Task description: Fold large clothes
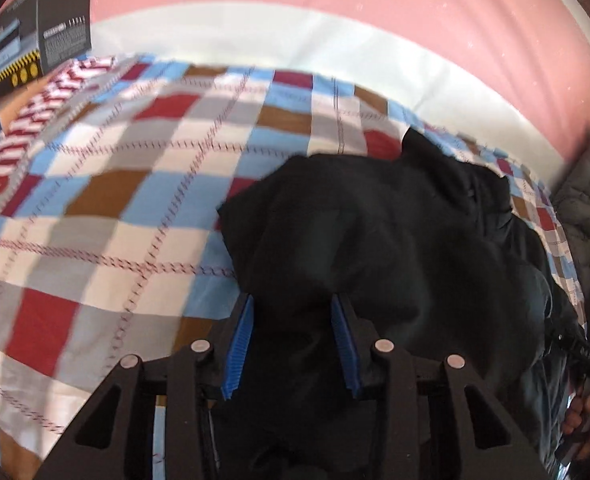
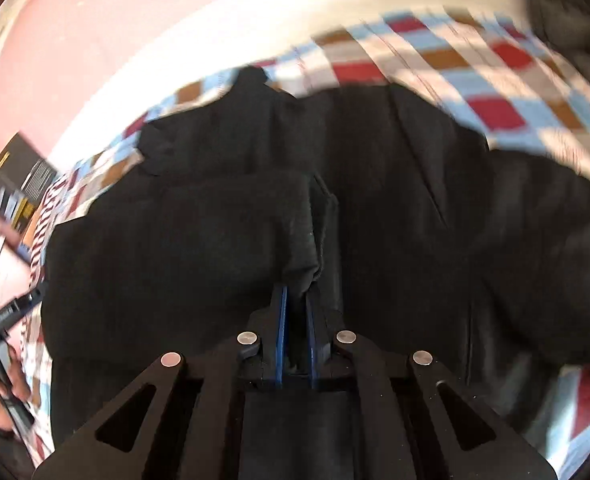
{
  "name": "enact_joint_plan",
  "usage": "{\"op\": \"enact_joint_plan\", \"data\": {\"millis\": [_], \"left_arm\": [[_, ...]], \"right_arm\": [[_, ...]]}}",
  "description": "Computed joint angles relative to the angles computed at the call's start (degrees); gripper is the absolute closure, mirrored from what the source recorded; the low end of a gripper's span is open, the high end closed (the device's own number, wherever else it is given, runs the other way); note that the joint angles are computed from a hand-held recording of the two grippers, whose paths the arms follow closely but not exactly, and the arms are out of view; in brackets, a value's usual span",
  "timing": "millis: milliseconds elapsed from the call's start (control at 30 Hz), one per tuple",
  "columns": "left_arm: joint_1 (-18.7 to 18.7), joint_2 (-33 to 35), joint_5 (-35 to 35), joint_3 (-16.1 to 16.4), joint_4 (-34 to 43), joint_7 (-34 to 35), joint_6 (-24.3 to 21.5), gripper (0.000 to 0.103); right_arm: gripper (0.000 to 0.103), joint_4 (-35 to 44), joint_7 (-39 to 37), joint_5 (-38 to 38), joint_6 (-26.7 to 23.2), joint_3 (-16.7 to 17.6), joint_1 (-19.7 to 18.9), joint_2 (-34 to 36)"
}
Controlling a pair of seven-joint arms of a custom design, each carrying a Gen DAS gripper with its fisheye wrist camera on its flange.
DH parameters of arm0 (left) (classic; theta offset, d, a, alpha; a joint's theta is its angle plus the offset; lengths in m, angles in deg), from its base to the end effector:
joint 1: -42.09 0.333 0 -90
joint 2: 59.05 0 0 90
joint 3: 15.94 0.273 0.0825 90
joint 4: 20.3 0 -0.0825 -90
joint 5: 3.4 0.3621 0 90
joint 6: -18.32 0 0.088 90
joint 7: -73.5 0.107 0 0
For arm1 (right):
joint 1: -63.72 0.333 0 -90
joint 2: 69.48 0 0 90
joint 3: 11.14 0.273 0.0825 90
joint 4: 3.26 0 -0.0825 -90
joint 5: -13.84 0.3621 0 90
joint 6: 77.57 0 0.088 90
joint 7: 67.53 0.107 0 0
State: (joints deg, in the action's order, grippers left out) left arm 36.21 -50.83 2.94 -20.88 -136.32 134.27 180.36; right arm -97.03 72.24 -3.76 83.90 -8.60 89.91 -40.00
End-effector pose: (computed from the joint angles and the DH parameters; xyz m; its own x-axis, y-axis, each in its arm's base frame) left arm 0.5899 -0.1168 0.4254 0.1530 -0.9614 0.2287 -0.7790 -0.2597 -0.5707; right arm 0.5987 0.3398 0.3696 -0.0231 -0.9540 -0.2990 -0.8075 0.1941 -0.5570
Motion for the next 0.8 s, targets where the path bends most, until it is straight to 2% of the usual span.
{"op": "enact_joint_plan", "data": {"millis": [67,133,167,233,267,300,333,400,467,533,567,600,667,733,767,800], "left_arm": [[0.61,1.68,-2.28,-0.65,0.07,2.29,1.39,0.06],[-0.87,3.72,0.28,0.51,1.48,1.07,1.44,0.06],[-1.55,4.32,1.66,1.22,1.71,0.36,1.59,0.059],[-2.82,3.76,4.14,2.48,1.27,-2.1,1.34,0.059],[-2.77,2.62,4.05,2.49,0.49,-2.87,1.42,0.062],[-2.13,1.64,2.88,1.93,-0.37,-2.32,2.33,0.065],[-1.67,0.15,2.3,1.5,-1.63,-1.6,4.07,0.065],[-2.32,-1.38,7.39,2.52,-1.94,-3.88,6.12,0.065],[-2.39,-0.11,10.56,2.61,0.92,-4.48,6.3,0.064],[-2.61,4.06,10.95,2.27,6.97,-3.36,2.56,0.064],[-3.25,7.04,11.25,2.53,11.02,-3.22,-1.15,0.064],[-3.59,9.81,10.71,2.64,14.62,-3.0,-4.12,0.064],[-4.43,13.81,10.41,3.31,18.92,-2.74,-7.2,0.062],[-5.56,15.7,11.84,4.55,19.6,-3.4,-6.24,0.06],[-6.59,15.91,13.59,5.78,18.94,-4.57,-4.42,0.06],[-7.62,15.97,15.19,6.92,18.41,-5.83,-3.29,0.06]], "right_arm": [[0.095,-4.01,3.45,-3.83,0.88,-3.08,2.78,-1.98],[0.095,-7.32,6.81,-7.9,0.57,-5.1,4.54,-3.8],[0.095,-8.69,7.37,-8.37,1.29,-4.73,3.98,-4.47],[0.095,-10.6,5.43,-5.51,2.34,-1.71,0.69,-5.48],[0.095,-10.68,5.68,-4.9,1.01,-1.42,0.45,-6.37],[0.095,-10.9,7.57,-6.72,-0.24,-2.65,1.7,-7.64],[0.094,-10.95,10.64,-10.77,-1.08,-4.74,3.68,-8.85],[0.091,-10.23,19.48,-22.91,-2.05,-9.23,8.02,-10.97],[0.089,-7.8,22.17,-27.32,-1.51,-9.36,8.08,-10.61],[0.088,-2.34,17.53,-23.82,-1.07,-5.79,4.98,-6.97],[0.088,1.28,14.15,-21.12,-2.02,-3.89,3.59,-4.21],[0.088,5.02,11.01,-18.92,-3.63,-2.63,2.9,-1.25],[0.088,13.53,3.96,-13.39,-9.56,-0.42,1.68,5.27],[0.089,17.66,-1.01,-6.94,-13.46,-1.05,1.72,9.6],[0.091,16.73,-0.62,-7.45,-11.78,-0.29,0.51,10.06],[0.091,15.14,-0.08,-8.07,-9.09,-1.53,0.94,9.81]]}}
